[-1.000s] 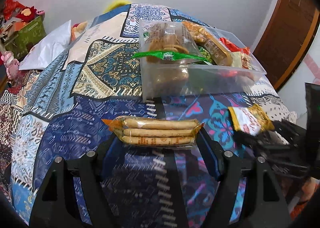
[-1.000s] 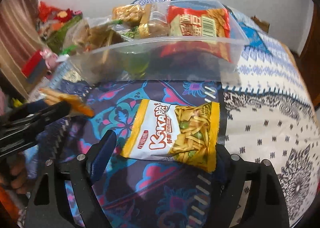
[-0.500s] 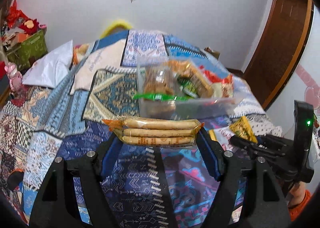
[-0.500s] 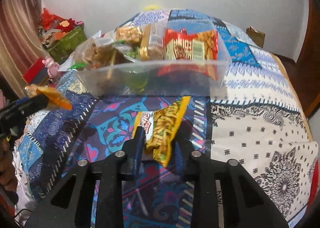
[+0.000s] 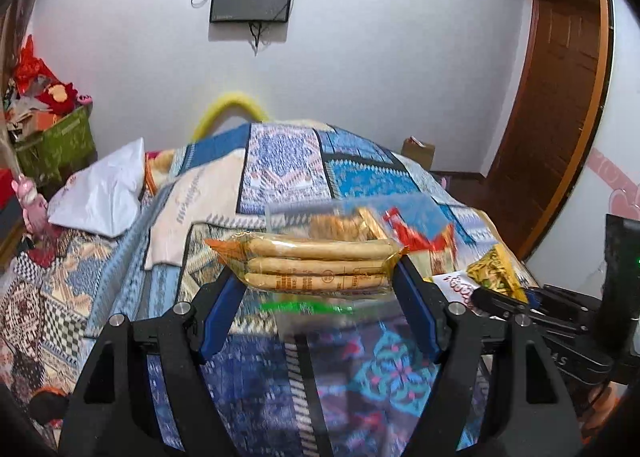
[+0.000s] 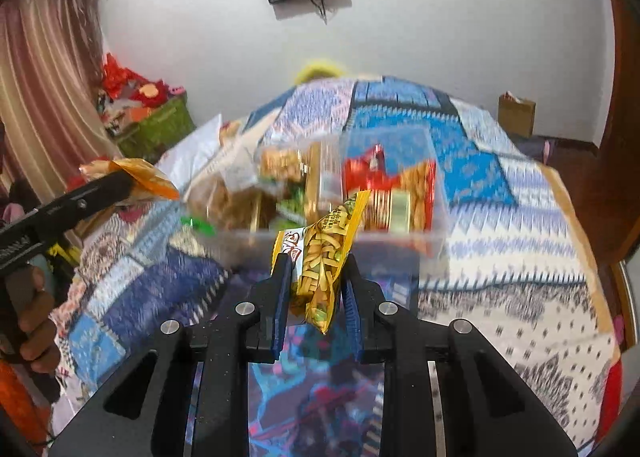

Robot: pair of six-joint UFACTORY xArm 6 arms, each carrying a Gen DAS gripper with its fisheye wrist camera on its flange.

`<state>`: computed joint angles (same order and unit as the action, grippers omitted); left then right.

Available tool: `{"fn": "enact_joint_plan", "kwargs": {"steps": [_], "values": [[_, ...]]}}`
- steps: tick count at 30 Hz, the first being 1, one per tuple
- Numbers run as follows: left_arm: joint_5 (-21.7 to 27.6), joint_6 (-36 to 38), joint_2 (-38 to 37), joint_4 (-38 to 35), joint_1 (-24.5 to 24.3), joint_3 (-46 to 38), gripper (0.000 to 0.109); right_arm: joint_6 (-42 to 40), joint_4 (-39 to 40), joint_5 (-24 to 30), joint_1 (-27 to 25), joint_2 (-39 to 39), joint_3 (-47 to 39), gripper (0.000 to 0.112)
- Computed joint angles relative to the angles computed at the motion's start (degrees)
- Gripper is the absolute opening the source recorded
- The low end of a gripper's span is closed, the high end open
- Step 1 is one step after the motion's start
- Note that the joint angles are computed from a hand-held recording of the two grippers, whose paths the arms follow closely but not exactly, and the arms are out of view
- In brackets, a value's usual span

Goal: Organize snacks
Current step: 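Place the yellow snack bag and cookie pack into the clear box and release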

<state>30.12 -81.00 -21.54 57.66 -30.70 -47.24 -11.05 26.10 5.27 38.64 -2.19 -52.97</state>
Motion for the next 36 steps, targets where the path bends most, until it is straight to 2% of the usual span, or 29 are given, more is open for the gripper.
{"fn": "enact_joint_plan", "kwargs": {"steps": [5, 10, 16, 20, 25, 28, 29, 33, 35, 36], "values": [[0.4, 0.7, 4.4, 1.6, 2.4, -4.4, 0.073, -3.3, 3.4, -1.1, 0.1, 3.2, -4.4, 0.022], [-0.9, 1.7, 9.2, 0.4, 5.5, -7.9, 0.073, -3.6, 3.3, -0.5, 0.5, 7.9, -9.8, 0.022], [-3.9, 4.4, 16.0, -2.7, 9.0, -11.8, 0.073, -1.5, -0.5, 1.5, 1.0, 14.5, -16.3, 0.022], [-6.0, 8.5, 21.0, -7.4, 10.7, -14.5, 0.073, 0.2, -2.5, 2.8, 1.1, 17.6, -19.2, 0.022], [-6.8, 9.3, 25.0, -9.0, 11.4, -16.7, 0.074, 0.0, -1.8, 4.7, 1.0, 20.3, -21.7, 0.022], [-8.1, 12.0, 25.7, -12.8, 11.6, -16.5, 0.074, -3.5, 2.2, 4.9, 1.1, 20.5, -21.7, 0.023], [-8.2, 12.5, 25.8, -13.5, 11.6, -16.4, 0.075, -3.3, 1.6, 5.2, 1.1, 20.3, -21.7, 0.023], [-7.5, 15.6, 24.9, -15.7, 10.9, -15.7, 0.076, 8.3, -12.2, 5.6, 0.2, 19.3, -20.7, 0.028], [-7.1, 15.8, 23.7, -15.4, 10.6, -14.9, 0.077, 10.8, -14.9, 5.0, -0.1, 18.2, -19.8, 0.044], [-7.1, 15.5, 22.7, -14.9, 10.4, -14.2, 0.077, 12.0, -16.2, 4.3, -0.2, 17.7, -19.2, 0.047]]}}
